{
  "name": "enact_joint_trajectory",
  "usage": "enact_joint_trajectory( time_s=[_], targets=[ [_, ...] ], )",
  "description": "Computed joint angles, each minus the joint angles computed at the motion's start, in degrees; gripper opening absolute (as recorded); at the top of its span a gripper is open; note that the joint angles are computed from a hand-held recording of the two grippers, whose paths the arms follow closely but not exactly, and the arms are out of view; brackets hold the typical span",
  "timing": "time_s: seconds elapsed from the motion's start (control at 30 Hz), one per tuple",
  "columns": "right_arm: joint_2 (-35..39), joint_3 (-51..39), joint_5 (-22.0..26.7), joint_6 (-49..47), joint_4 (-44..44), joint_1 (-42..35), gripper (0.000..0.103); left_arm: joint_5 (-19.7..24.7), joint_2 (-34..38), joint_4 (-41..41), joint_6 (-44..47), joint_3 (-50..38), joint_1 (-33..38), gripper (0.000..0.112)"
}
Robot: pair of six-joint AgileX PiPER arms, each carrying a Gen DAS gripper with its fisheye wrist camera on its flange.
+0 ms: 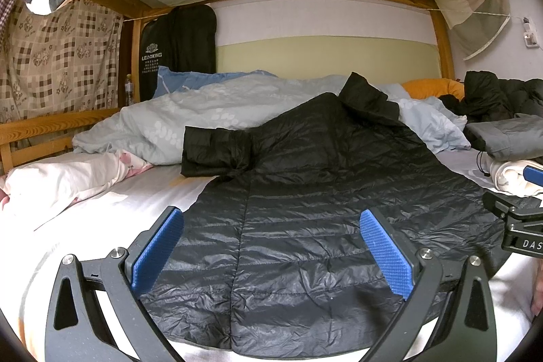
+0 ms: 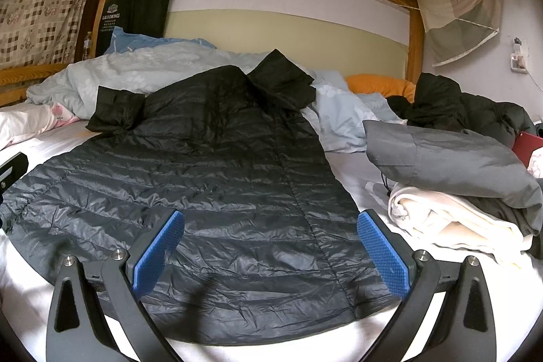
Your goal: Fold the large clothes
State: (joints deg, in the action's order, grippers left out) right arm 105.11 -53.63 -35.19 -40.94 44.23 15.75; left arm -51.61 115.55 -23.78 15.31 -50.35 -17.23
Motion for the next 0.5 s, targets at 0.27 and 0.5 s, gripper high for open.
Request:
enact_joint_trajectory(
  time_s=[0.27,0.5],
  targets=[
    [-0.3,0.7,-0.3,2.5,-2.1,-0.3,0.103,1.0,-0.2,0.1,-1.1,0.1,0.3,0.103],
    [-0.1,0.2,0.4,1.5,-1.3,-0.4,0.103,1.3,-0.4,0.1,-1.0,0.0,0.4,0.103]
  ],
)
